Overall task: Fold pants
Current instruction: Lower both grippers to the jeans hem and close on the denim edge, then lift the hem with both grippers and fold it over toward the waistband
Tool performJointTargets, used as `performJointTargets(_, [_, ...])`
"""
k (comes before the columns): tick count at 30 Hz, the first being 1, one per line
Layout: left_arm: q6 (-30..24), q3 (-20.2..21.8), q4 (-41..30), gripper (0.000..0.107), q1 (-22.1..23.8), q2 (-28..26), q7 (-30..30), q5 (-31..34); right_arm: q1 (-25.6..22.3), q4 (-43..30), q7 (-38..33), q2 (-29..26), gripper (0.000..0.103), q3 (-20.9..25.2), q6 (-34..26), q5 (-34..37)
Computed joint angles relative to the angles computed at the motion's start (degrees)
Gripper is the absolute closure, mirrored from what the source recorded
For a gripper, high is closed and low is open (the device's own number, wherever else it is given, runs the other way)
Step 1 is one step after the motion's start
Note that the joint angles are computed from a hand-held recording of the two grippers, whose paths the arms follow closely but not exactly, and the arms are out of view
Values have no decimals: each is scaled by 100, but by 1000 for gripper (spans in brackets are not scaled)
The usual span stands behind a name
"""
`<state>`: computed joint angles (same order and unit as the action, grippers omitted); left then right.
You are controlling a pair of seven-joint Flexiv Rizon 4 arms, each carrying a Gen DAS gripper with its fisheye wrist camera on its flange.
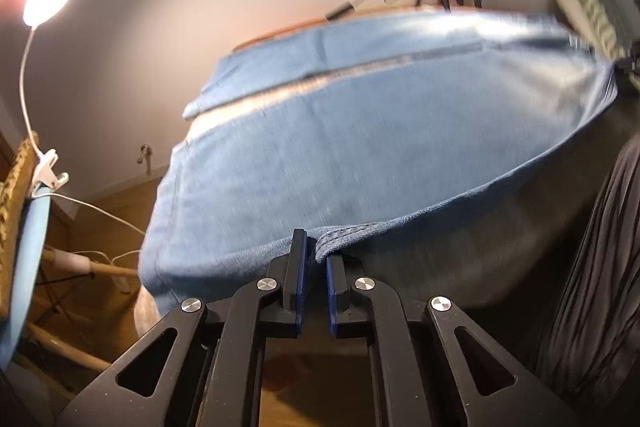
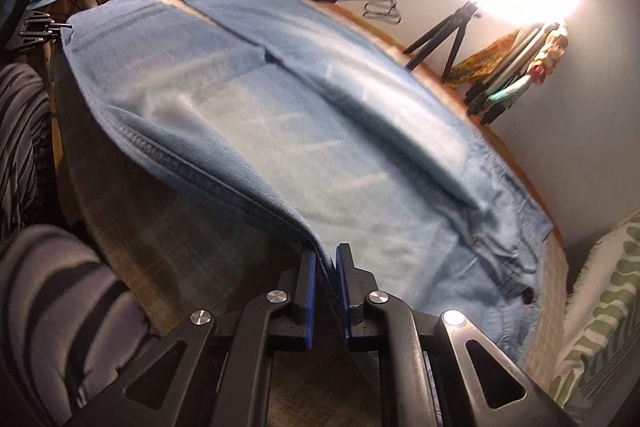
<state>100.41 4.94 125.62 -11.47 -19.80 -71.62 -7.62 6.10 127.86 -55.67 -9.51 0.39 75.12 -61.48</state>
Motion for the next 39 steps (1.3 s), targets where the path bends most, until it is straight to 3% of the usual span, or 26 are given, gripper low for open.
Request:
performJointTargets(3, [358, -597, -23, 101, 593, 66, -39, 51, -11, -98, 248, 79, 98, -60, 32, -303])
performJointTargets(7, [639, -301, -440, 102, 317, -77, 23, -69, -75, -314, 629, 172, 100, -84, 53, -807])
performJointTargets(10, [695, -416, -769, 103, 432, -192, 7, -172, -123, -581, 747, 171, 101, -64, -18, -1141])
performJointTargets(13, [573, -553, -1261, 103, 576, -389, 62, -211, -110, -949, 546, 31, 102, -44, -180, -1157])
performJointTargets(18, [219, -200, -2175, 104, 310, -810, 362, -332, -28, -1693, 247, -412, 102, -186, -344, -1195])
performJointTargets(22, [-270, -86, -3064, 104, 272, -1236, 503, -398, 78, -2365, -139, -926, 102, -376, -439, -976])
performJointTargets(24, [-668, 310, -3667, 104, 11, -1552, 481, -388, 142, -2769, -418, -1255, 102, -458, -517, -666])
performJointTargets(28, [-1421, 580, -4782, 104, -86, -2175, 290, -225, 292, -3489, -1011, -1866, 103, -641, -685, 49])
performJointTargets(36, [-2475, 572, -6586, 104, 124, -3198, -49, 194, 375, -4899, -2171, -3008, 103, -780, -1179, 1491])
performJointTargets(39, [-3190, 641, -7590, 104, 193, -3718, -175, 350, 398, -5441, -2610, -3438, 103, -797, -1455, 1949])
